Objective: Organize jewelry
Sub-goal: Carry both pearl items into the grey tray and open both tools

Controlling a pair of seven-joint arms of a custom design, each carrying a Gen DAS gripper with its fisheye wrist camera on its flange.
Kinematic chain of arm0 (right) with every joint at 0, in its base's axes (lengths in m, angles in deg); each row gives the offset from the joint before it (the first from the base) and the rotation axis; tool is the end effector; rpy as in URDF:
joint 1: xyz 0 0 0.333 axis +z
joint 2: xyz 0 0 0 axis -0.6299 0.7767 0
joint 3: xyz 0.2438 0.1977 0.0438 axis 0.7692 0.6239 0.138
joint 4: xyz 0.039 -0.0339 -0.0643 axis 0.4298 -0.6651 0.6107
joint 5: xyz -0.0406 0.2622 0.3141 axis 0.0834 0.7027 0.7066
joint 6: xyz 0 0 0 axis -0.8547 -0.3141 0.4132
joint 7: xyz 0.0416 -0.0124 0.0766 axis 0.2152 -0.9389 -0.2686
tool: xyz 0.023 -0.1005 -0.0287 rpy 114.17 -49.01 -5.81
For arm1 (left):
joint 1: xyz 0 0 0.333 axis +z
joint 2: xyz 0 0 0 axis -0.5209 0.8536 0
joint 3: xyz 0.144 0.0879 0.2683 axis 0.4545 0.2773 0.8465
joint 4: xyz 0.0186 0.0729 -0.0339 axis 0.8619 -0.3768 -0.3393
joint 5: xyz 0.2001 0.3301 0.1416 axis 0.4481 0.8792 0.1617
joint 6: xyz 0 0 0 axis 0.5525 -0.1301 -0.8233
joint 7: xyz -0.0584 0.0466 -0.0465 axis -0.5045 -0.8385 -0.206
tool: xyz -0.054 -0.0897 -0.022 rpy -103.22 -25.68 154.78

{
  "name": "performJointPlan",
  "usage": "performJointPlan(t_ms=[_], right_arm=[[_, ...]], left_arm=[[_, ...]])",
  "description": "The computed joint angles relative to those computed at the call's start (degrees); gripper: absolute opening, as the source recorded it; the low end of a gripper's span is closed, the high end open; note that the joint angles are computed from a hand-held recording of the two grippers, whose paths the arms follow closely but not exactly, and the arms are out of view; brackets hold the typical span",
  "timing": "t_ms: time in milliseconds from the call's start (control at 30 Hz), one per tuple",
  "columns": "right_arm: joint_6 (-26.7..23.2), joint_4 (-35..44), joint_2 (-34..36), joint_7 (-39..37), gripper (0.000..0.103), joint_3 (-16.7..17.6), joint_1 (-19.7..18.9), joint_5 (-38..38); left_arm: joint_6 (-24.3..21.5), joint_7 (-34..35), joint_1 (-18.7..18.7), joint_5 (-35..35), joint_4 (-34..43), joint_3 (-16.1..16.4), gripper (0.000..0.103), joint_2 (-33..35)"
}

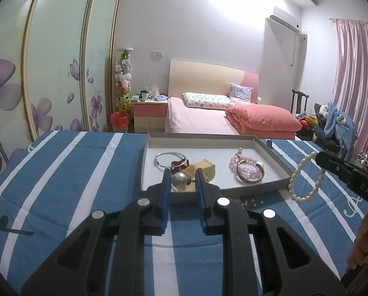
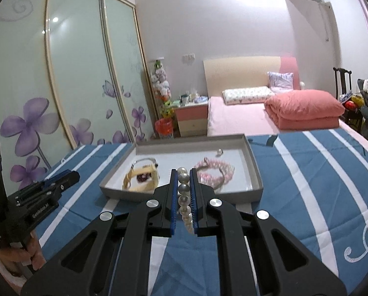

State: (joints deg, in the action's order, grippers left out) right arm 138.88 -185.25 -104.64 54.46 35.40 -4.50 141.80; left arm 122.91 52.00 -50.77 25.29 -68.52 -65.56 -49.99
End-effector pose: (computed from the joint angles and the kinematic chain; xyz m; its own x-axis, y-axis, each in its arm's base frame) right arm 0.4470 0.2016 0.5971 0.5538 -0.8096 -0.1946 -0.4337 -0.0810 -0.8974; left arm 0.3732 -0.3707 0.5729 0.2769 -0.9569 0.0877 -0.3986 -0.1974 -0.8956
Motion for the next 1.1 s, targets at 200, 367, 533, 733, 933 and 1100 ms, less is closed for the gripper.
performJointPlan(t_ms=[200, 367, 533, 733, 933, 1100], right_arm=[[4.44, 2.28, 1.38, -5.44, 0.01, -2.29, 4.12, 4.25], [6.36, 5.57, 4.04, -9.17, 0.01, -3.19, 5.59, 7.98], [6.99, 9.86, 8.08, -10.83, 0.01, -1.75, 3.78, 10.3], [6.88, 14.51, 12.16, -14.24, 0.01, 1.05, 0.84, 13.64], [3.68, 17.95, 16.58, -7.15, 0.01, 5.34, -4.89, 7.84], [0.68, 19.93, 19.77, -0.71, 0.01, 7.45, -8.14, 2.55]], left_arm=[[0.16, -0.25, 0.74, 1.65, 0.78, 0.37, 0.02, 0.38], [0.66, -0.12, 1.45, 3.34, 1.9, 1.01, 0.02, 1.26], [2.91, -0.21, 2.44, 4.28, 3.32, 2.33, 0.02, 2.67], [4.14, 0.32, 3.2, 5.81, 6.94, 3.59, 0.02, 6.42], [6.35, 1.13, 3.02, 5.99, 9.87, 5.64, 0.02, 9.94], [8.29, 2.33, 2.75, 5.26, 12.04, 7.35, 0.02, 13.11]])
